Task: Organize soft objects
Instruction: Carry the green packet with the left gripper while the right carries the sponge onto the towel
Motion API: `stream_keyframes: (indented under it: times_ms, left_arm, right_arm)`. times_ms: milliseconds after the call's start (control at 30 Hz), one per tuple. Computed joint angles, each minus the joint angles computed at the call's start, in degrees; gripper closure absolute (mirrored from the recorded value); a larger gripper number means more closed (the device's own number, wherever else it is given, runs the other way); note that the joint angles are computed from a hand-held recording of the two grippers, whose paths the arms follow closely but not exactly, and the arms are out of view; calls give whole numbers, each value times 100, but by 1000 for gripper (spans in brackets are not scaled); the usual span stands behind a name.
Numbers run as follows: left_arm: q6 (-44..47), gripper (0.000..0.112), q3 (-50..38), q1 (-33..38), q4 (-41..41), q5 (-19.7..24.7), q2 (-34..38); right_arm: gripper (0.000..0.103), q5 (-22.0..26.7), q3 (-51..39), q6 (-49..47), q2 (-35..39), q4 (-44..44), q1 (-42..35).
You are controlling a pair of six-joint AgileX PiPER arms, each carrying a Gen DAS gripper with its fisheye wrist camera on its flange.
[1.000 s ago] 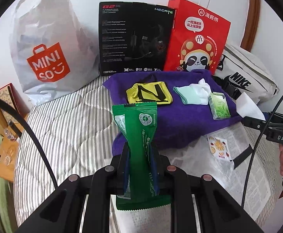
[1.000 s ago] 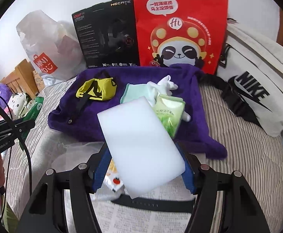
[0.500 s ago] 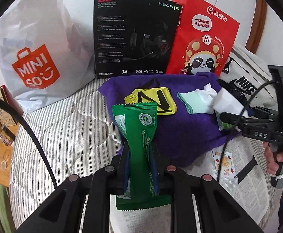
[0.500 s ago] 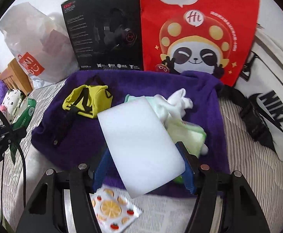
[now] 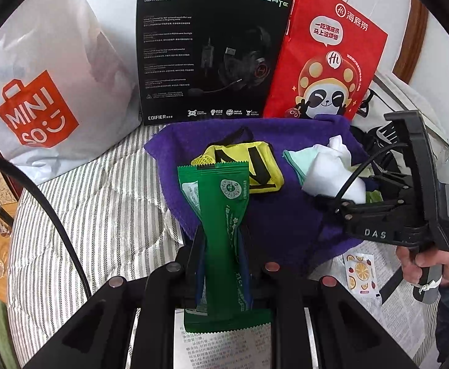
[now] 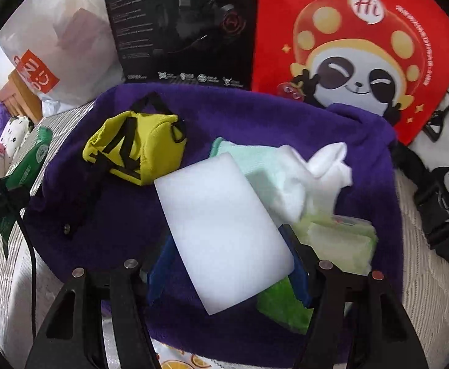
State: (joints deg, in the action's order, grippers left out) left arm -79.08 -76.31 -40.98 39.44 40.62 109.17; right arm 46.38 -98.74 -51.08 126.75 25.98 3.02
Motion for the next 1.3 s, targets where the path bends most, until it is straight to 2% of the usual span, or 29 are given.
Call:
stream_keyframes:
  times_ms: [233, 333, 467, 767, 1067, 1300]
  left_arm:
    - [151, 94, -82, 59, -65, -108, 91]
    - [152, 94, -114, 68, -46, -190, 164]
    - [317, 94, -220, 101, -228, -266, 269]
    - [745, 94, -624, 81, -534, -182, 564]
    - [1379, 94, -1107, 236, -1018, -316, 952]
    - [1685, 93, -1610, 264, -1174, -199, 1342]
  right_arm:
    - [36, 57, 41, -310, 110, 223, -48]
    - [33, 378, -123, -425, 187, 366, -150]
    - [15, 666, -263, -442, 267, 428, -219]
    - [15, 447, 264, -677, -209, 597, -395]
    - [15, 671, 368, -707, -573, 891, -807]
    - [15, 774, 597, -888, -825, 1092, -1105]
